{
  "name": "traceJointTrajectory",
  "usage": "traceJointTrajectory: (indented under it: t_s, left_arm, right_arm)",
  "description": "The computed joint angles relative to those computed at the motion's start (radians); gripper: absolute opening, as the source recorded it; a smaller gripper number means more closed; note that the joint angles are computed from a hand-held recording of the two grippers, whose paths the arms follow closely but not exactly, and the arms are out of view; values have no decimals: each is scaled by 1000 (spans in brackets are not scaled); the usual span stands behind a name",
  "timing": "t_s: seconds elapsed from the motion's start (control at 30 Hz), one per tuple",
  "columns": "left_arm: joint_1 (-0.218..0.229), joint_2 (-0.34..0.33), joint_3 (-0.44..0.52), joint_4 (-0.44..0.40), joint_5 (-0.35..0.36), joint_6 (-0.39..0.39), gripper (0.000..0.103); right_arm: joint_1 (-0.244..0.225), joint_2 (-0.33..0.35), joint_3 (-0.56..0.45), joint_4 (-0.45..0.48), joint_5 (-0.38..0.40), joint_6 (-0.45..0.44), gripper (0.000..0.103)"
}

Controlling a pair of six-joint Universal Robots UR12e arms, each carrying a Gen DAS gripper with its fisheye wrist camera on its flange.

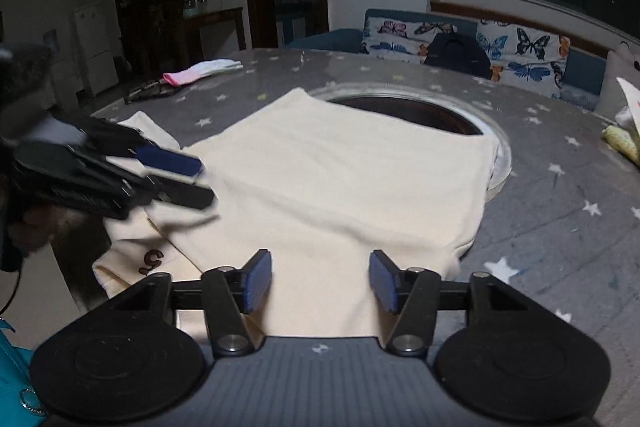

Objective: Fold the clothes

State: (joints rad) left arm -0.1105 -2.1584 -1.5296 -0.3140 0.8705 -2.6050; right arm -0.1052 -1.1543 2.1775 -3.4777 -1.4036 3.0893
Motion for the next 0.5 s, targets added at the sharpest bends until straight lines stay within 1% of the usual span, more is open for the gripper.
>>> traceJointTrajectory:
  t_s: [0.07, 0.1, 0.13, 0.17, 0.2, 0.23, 0.3, 0.4, 0.43, 0.47, 0.5]
  left_arm:
    - [13, 3, -10, 59, 19, -66, 51]
    - [20, 4, -16, 97, 37, -107, 52]
    - [26, 4, -21, 140, 70, -153, 53]
    - [28, 4, -25, 176, 113, -191, 53]
    - [29, 3, -28, 209, 166, -226, 54]
    - [30, 1, -28, 240, 225, -262, 55]
    - [30, -4, -26, 282, 329, -326, 55]
    - [32, -17, -6, 298, 481, -412, 57]
    - [35, -22, 1, 298, 517, -436, 59]
    - [38, -26, 7, 293, 539, -458, 60]
    - [42, -30, 14, 281, 551, -475, 61]
  right_arm:
    - [2, 6, 0, -7, 0, 12, 66]
    - [3, 10, -1, -13, -1, 21, 69]
    - [4, 16, -2, -21, 1, 29, 73]
    - [8, 20, -2, -29, -4, 28, 78]
    - [13, 24, -3, -36, -9, 26, 81]
    - [17, 28, -3, -43, -14, 25, 86]
    - [24, 36, -7, -55, -25, 32, 90]
    - [31, 45, -11, -69, -34, 48, 96]
    - [32, 47, -12, -72, -35, 49, 99]
    - [33, 49, -12, -75, -35, 50, 102]
    - [34, 51, -13, -77, -36, 51, 103]
